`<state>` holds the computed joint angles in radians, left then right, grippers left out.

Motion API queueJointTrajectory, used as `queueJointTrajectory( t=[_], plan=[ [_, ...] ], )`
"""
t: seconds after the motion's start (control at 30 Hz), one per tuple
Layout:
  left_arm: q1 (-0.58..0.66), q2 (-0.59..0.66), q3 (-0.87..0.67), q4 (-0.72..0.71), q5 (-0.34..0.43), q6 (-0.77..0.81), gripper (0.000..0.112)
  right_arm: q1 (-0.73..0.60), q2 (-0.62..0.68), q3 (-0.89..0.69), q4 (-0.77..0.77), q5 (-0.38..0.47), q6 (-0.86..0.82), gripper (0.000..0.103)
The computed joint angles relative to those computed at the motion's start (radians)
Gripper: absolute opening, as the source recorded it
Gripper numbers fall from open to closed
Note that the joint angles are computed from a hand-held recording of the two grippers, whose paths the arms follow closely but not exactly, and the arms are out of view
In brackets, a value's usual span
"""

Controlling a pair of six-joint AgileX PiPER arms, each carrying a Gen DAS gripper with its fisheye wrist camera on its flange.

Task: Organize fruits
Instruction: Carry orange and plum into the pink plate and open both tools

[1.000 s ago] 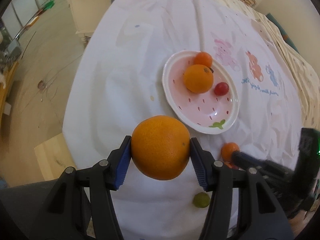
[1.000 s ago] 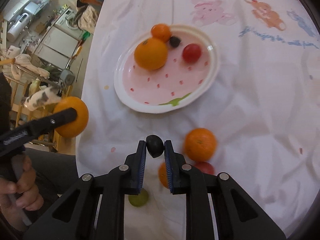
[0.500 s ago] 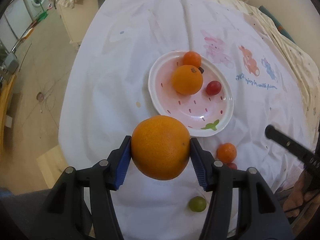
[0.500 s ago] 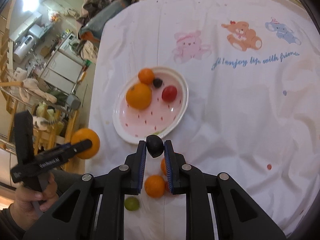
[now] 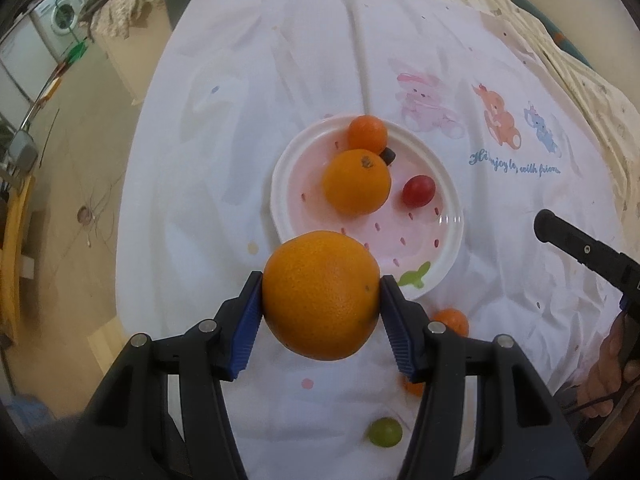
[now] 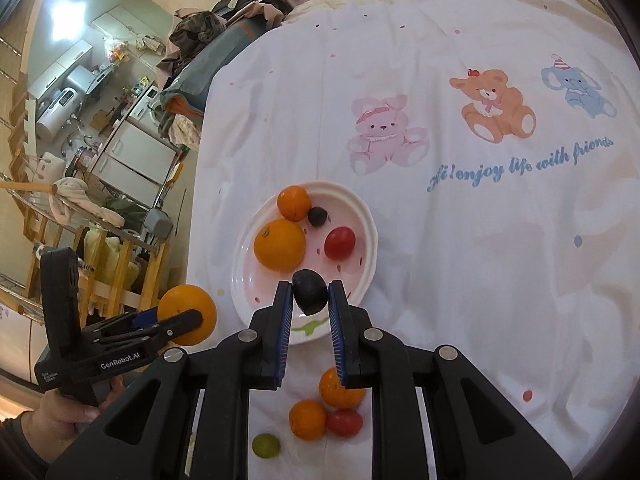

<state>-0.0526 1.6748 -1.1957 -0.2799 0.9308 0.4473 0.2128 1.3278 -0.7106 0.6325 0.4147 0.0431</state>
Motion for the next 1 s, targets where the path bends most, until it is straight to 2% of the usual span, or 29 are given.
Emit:
queueJointTrajectory(
  t=[0.23, 0.53, 0.87, 1.0],
  plan=[
    [-0.057, 0.09, -0.093, 0.028, 0.028, -0.066, 0.053, -0.026, 0.051, -0.041, 0.051, 0.01, -0.072, 0.019],
    [-0.07, 0.198, -0.22, 0.06, 0.042, -0.116, 0.053, -0.089, 0.181, -0.122, 0.155, 0.033, -0.216, 0.02],
    [-0.029, 0.345, -0.432, -0.032, 0.099, -0.129, 0.053, -0.132, 0.362, -0.248, 0.272, 0.069, -0.365, 0.019],
    [-0.017, 0.427, -0.558, -0.063, 0.132, -0.154, 0.053, -0.14, 0.447, -0.317, 0.266, 0.087, -0.361, 0.019]
  ],
)
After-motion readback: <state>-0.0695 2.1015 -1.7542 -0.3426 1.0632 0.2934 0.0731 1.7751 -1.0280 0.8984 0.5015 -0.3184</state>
